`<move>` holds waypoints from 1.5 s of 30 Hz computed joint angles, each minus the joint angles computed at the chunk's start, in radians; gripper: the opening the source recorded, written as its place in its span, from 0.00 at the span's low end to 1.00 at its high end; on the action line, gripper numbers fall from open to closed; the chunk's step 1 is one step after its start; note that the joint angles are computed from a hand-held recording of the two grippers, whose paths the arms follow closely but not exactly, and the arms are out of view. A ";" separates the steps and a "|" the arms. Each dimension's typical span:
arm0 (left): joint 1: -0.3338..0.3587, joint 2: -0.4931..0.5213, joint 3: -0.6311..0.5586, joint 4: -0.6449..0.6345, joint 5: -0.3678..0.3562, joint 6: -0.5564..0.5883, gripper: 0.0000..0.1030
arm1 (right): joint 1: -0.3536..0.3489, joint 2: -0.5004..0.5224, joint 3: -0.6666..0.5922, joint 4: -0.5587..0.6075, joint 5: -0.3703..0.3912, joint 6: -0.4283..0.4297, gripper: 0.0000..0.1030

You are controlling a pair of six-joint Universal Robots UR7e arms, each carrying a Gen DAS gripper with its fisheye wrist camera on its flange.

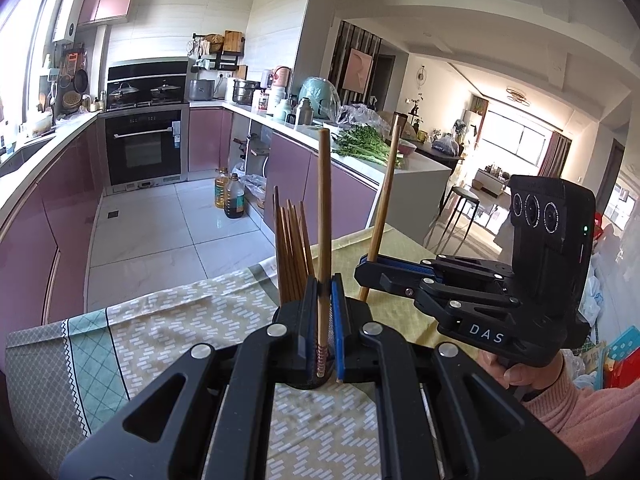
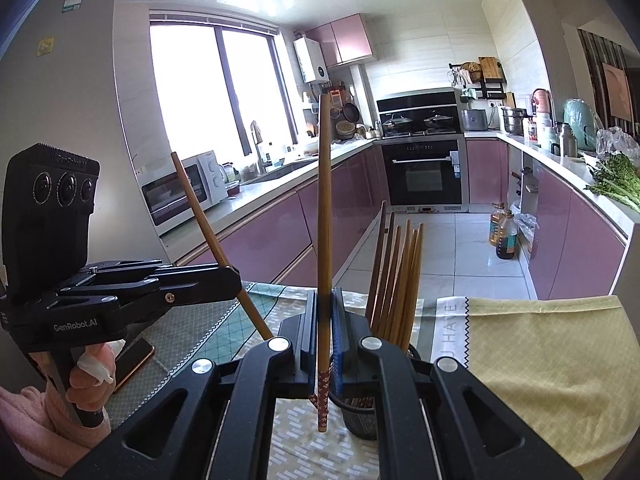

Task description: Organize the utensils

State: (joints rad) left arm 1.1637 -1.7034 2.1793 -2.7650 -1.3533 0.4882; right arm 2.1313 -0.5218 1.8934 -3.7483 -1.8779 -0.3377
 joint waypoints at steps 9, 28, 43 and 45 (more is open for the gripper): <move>0.001 0.020 -0.015 -0.024 -0.009 0.006 0.07 | -0.002 -0.002 -0.028 0.008 0.001 -0.019 0.06; -0.022 0.041 -0.003 -0.072 0.016 0.007 0.07 | -0.016 0.018 -0.066 0.004 -0.016 -0.024 0.05; -0.042 0.062 0.005 -0.068 0.061 -0.009 0.07 | -0.016 0.040 -0.092 0.025 -0.042 -0.003 0.06; -0.040 0.060 0.003 -0.065 0.060 -0.009 0.07 | -0.017 0.041 -0.095 0.027 -0.043 -0.002 0.06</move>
State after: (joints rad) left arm 1.1235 -1.6433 2.1826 -2.8301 -1.2938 0.4793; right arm 2.1146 -0.4808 1.7983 -3.7217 -1.9211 -0.3397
